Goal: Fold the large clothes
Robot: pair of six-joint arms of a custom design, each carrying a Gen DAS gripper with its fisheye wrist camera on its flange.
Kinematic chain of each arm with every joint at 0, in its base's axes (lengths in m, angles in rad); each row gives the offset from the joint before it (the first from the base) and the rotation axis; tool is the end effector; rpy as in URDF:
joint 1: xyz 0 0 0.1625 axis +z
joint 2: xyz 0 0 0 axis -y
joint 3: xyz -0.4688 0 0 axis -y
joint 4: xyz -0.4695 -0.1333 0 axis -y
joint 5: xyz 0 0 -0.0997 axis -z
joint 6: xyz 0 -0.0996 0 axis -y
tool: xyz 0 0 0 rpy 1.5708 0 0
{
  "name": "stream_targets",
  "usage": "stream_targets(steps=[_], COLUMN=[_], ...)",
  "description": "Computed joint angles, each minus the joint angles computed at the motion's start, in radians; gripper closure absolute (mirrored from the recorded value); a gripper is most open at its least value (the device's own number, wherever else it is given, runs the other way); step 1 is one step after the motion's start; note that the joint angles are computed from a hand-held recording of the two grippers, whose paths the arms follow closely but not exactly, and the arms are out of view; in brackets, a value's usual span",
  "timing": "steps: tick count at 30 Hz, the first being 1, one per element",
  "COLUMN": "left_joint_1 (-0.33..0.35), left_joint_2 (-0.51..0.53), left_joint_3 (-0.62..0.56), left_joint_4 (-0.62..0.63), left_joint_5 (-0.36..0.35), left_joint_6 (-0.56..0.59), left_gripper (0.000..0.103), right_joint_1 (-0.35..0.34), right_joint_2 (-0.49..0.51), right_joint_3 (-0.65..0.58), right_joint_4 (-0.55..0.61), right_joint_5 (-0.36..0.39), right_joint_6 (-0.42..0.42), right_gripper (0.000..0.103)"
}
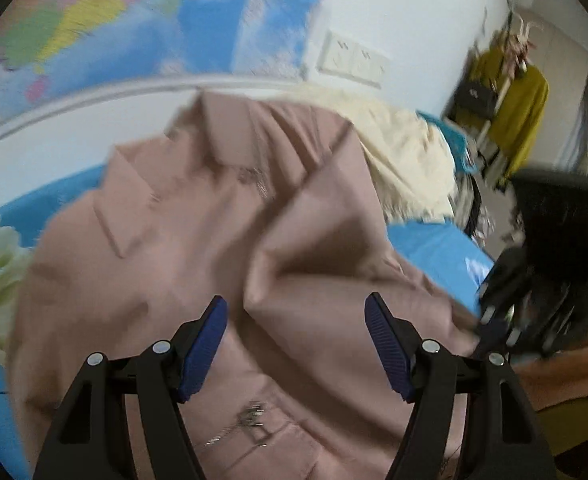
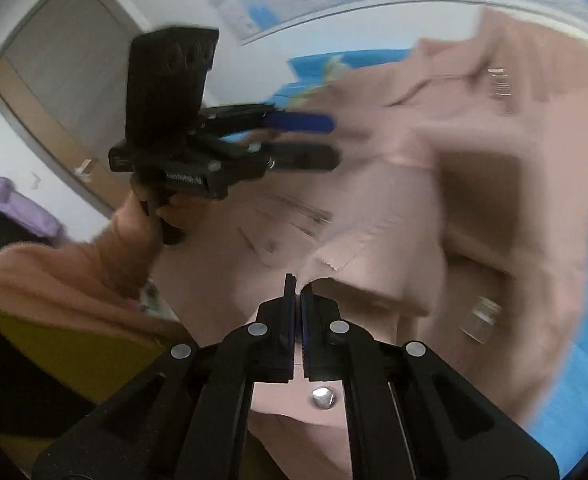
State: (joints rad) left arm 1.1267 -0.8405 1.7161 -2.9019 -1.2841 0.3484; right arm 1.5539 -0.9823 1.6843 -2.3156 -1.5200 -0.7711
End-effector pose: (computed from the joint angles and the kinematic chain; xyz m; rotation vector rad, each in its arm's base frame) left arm -0.1743 -0.7421 0.1093 0.9957 2.6231 -0.6685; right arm 0.1261 -0.7248 0.1541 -1.1467 2.8906 -0.0918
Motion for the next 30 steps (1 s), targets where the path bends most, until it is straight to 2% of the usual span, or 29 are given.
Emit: stream_targets(steps=[1, 3, 4, 5, 7, 8, 10, 13, 16, 18, 19, 20, 21, 22, 23, 25, 26, 27, 28, 30], left_joint_1=[-0.001, 0.000, 0.003, 0.005, 0.009, 0.017, 0.026, 0.043, 0.040, 0.032, 0.028, 0.024, 0.024, 0.025, 0.030, 0.034, 0.031, 0.031, 0.028, 0.022], left_joint_2=[-0.007, -0.018, -0.022, -0.020, -0.017, -0.013, -0.003, 0.027, 0.048, 0.061, 0.070, 0.078, 0.087, 0.093, 0.090, 0.067, 0.047, 0.025, 0.004, -0.016], left_joint_3=[0.007, 0.020, 0.026, 0.025, 0.028, 0.026, 0.018, -0.020, -0.036, -0.042, -0.048, -0.057, -0.074, -0.089, -0.100, -0.084, -0.068, -0.054, -0.047, -0.043], left_joint_4=[-0.013, -0.008, 0.017, 0.039, 0.095, 0.136, 0.188, 0.257, 0.259, 0.264, 0.268, 0.282, 0.310, 0.335, 0.356, 0.313, 0.278, 0.256, 0.238, 0.206], left_joint_5=[0.019, 0.062, 0.071, 0.077, 0.084, 0.064, 0.028, -0.043, -0.088, -0.107, -0.100, -0.094, -0.090, -0.087, -0.088, -0.079, -0.044, -0.021, 0.021, 0.114], left_joint_6=[-0.004, -0.021, -0.033, -0.041, -0.058, -0.066, -0.080, -0.120, -0.113, -0.093, -0.090, -0.089, -0.095, -0.103, -0.113, -0.091, -0.078, -0.069, -0.068, -0.052], left_gripper=[0.034, 0.034, 0.033, 0.033, 0.033, 0.033, 0.033, 0.033, 0.033, 0.033, 0.036, 0.044, 0.077, 0.101, 0.101, 0.101, 0.101, 0.101, 0.101, 0.101], right_joint_1=[0.010, 0.016, 0.009, 0.000, -0.023, -0.028, -0.060, -0.110, -0.122, -0.120, -0.127, -0.125, -0.124, -0.129, -0.142, -0.149, -0.144, -0.139, -0.131, -0.130], right_joint_2=[0.028, 0.049, 0.053, 0.046, 0.017, 0.017, 0.020, 0.033, 0.060, 0.064, 0.063, 0.070, 0.079, 0.079, 0.077, 0.084, 0.090, 0.083, 0.075, 0.031], right_joint_3=[-0.015, -0.020, -0.031, -0.029, -0.005, -0.004, -0.026, -0.077, -0.102, -0.091, -0.082, -0.090, -0.099, -0.108, -0.129, -0.161, -0.176, -0.172, -0.163, -0.137], right_joint_4=[0.001, -0.036, -0.049, -0.095, -0.241, -0.313, -0.424, -0.401, -0.413, -0.438, -0.449, -0.453, -0.461, -0.440, -0.403, -0.327, -0.301, -0.317, -0.351, -0.407], right_joint_5=[-0.026, -0.065, -0.053, -0.037, -0.038, -0.051, -0.054, -0.017, -0.051, -0.056, -0.050, -0.056, -0.061, -0.051, -0.031, 0.013, 0.010, -0.016, -0.040, -0.014], right_joint_6=[-0.012, 0.003, 0.006, 0.005, 0.009, 0.020, 0.091, 0.210, 0.231, 0.229, 0.215, 0.208, 0.207, 0.214, 0.219, 0.226, 0.208, 0.195, 0.183, 0.192], right_gripper=[0.094, 0.077, 0.075, 0.073, 0.059, 0.047, 0.043, 0.042, 0.042, 0.025, 0.022, 0.021, 0.021, 0.021, 0.026, 0.059, 0.092, 0.098, 0.098, 0.099])
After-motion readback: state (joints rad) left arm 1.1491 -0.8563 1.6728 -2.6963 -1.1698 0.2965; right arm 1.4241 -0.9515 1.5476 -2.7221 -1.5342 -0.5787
